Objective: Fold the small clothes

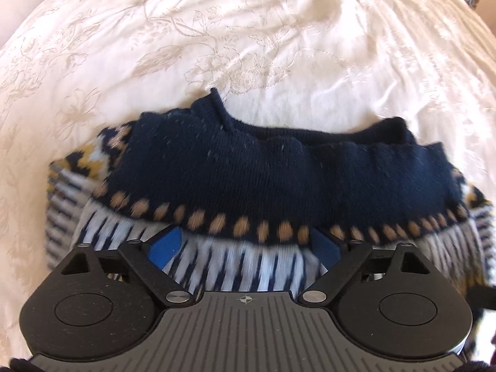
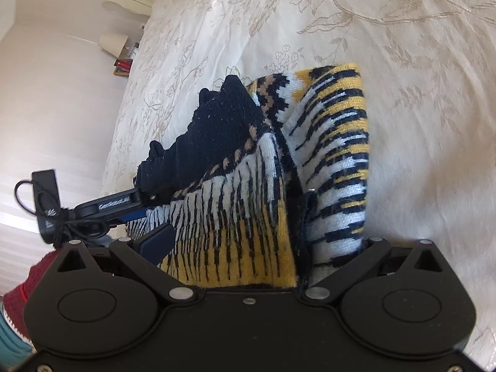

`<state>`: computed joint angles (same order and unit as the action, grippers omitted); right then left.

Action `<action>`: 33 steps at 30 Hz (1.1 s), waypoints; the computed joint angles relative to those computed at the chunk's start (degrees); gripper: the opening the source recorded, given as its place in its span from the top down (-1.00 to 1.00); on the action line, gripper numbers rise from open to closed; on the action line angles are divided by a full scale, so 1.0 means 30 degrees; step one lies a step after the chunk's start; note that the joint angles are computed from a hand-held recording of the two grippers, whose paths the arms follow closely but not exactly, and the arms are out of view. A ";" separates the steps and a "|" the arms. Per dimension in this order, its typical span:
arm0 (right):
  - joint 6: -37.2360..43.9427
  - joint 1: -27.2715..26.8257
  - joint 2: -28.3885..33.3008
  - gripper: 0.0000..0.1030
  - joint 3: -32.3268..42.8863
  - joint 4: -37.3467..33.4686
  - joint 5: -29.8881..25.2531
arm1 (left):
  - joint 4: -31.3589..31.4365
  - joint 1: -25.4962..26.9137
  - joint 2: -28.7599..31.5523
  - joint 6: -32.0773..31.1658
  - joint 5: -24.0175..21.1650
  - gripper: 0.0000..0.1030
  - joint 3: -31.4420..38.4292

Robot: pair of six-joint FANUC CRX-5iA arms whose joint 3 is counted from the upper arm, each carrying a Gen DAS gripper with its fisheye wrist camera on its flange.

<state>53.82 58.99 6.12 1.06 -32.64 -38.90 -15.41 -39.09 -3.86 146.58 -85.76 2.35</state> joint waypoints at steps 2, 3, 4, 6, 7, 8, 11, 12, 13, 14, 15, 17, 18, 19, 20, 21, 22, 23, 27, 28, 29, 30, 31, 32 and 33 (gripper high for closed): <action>-0.1035 0.0540 0.0006 -0.86 0.0121 0.1601 -0.0489 | -0.0441 -0.0723 -0.0377 0.0488 -0.0608 -0.75 0.0188; -0.1611 0.0887 0.0006 -0.70 0.0180 0.2571 -0.0834 | -0.0739 -0.1218 -0.0665 0.0826 -0.0996 -0.75 0.0211; -0.2183 0.1245 0.0085 -0.48 0.0337 0.3529 -0.1296 | -0.0986 -0.1630 -0.0824 0.1173 -0.1341 -0.75 0.0309; -0.2936 0.1706 0.0235 -0.11 0.0683 0.4843 -0.2294 | -0.1267 -0.2304 -0.1167 0.1947 -0.1921 -0.75 0.0417; -0.3362 0.1902 0.0285 0.09 0.0813 0.5362 -0.2666 | -0.1330 -0.2662 -0.1170 0.2431 -0.2123 -0.75 0.0519; -0.3910 0.2104 0.0301 0.11 0.0898 0.5882 -0.2905 | -0.1348 -0.2887 -0.1321 0.2744 -0.2312 -0.75 0.0478; -0.5227 0.2814 0.0582 0.17 0.1575 0.7702 -0.4014 | -0.1449 -0.3636 -0.1767 0.3566 -0.3047 -0.75 0.0396; -0.5508 0.2994 0.0787 0.19 0.2021 0.8115 -0.4474 | -0.1432 -0.3776 -0.2000 0.3756 -0.3175 -0.75 0.0238; -0.5639 0.3114 0.0938 0.21 0.2428 0.8348 -0.4846 | -0.1432 -0.3928 -0.2265 0.4001 -0.3270 -0.75 0.0050; -0.5687 0.3223 0.1069 0.21 0.2775 0.8520 -0.5075 | -0.1451 -0.4060 -0.2521 0.4271 -0.3290 -0.75 -0.0165; -0.5725 0.3360 0.1255 0.22 0.3240 0.8740 -0.5353 | -0.1475 -0.4143 -0.2777 0.4502 -0.3282 -0.75 -0.0381; -0.5717 0.3606 0.1596 0.22 0.4131 0.9172 -0.5940 | -0.1507 -0.4257 -0.3300 0.4885 -0.3200 -0.75 -0.0857; -0.5705 0.3724 0.1756 0.22 0.4609 0.9344 -0.6232 | -0.1581 -0.4339 -0.3548 0.5050 -0.3185 -0.75 -0.1054; -0.5733 0.3845 0.1950 0.23 0.5112 0.9467 -0.6476 | -0.1673 -0.4460 -0.3805 0.5210 -0.3210 -0.75 -0.1228; -0.5766 0.3954 0.2161 0.23 0.5634 0.9561 -0.6693 | -0.1738 -0.4543 -0.4070 0.5294 -0.3222 -0.75 -0.1404; -0.5814 0.4083 0.2392 0.23 0.6158 0.9686 -0.6898 | -0.1801 -0.4649 -0.4332 0.5405 -0.3235 -0.75 -0.1582; -0.5826 0.4256 0.2718 0.23 0.6816 0.9845 -0.7179 | -0.1867 -0.4736 -0.4614 0.5479 -0.3247 -0.75 -0.1771; -0.5802 0.4429 0.3061 0.23 0.7446 1.0018 -0.7465 | -0.1929 -0.4824 -0.4879 0.5535 -0.3283 -0.75 -0.1946; -0.5736 0.5105 0.4857 0.23 1.0346 1.0513 -0.8541 | -0.2027 -0.5134 -0.6001 0.5801 -0.3567 -0.75 -0.2673; -0.5660 0.5261 0.5424 0.24 1.1261 1.0581 -0.8939 | -0.1984 -0.5127 -0.6320 0.5789 -0.3615 -0.75 -0.2899; -0.5599 0.5412 0.5976 0.24 1.2106 1.0662 -0.9274 | -0.1959 -0.5188 -0.6623 0.5824 -0.3709 -0.75 -0.3096; -0.5560 0.5551 0.6519 0.24 1.2931 1.0709 -0.9554 | -0.1946 -0.5233 -0.6931 0.5829 -0.3822 -0.75 -0.3290; -0.5526 0.5672 0.7031 0.24 1.3671 1.0699 -0.9710 | -0.1933 -0.5272 -0.7232 0.5832 -0.3936 -0.75 -0.3484; -0.5493 0.5787 0.7578 0.25 1.4493 1.0627 -0.9887 | -0.1937 -0.5335 -0.7517 0.5883 -0.4078 -0.75 -0.3655; -0.5443 0.5912 0.8254 0.25 1.5516 1.0520 -1.0159 | -0.1891 -0.5238 -0.7866 0.5848 -0.4190 -0.75 -0.3871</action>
<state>37.49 76.73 30.88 47.61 -1.08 -69.38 -21.08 -54.81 -27.46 164.12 -98.33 -9.26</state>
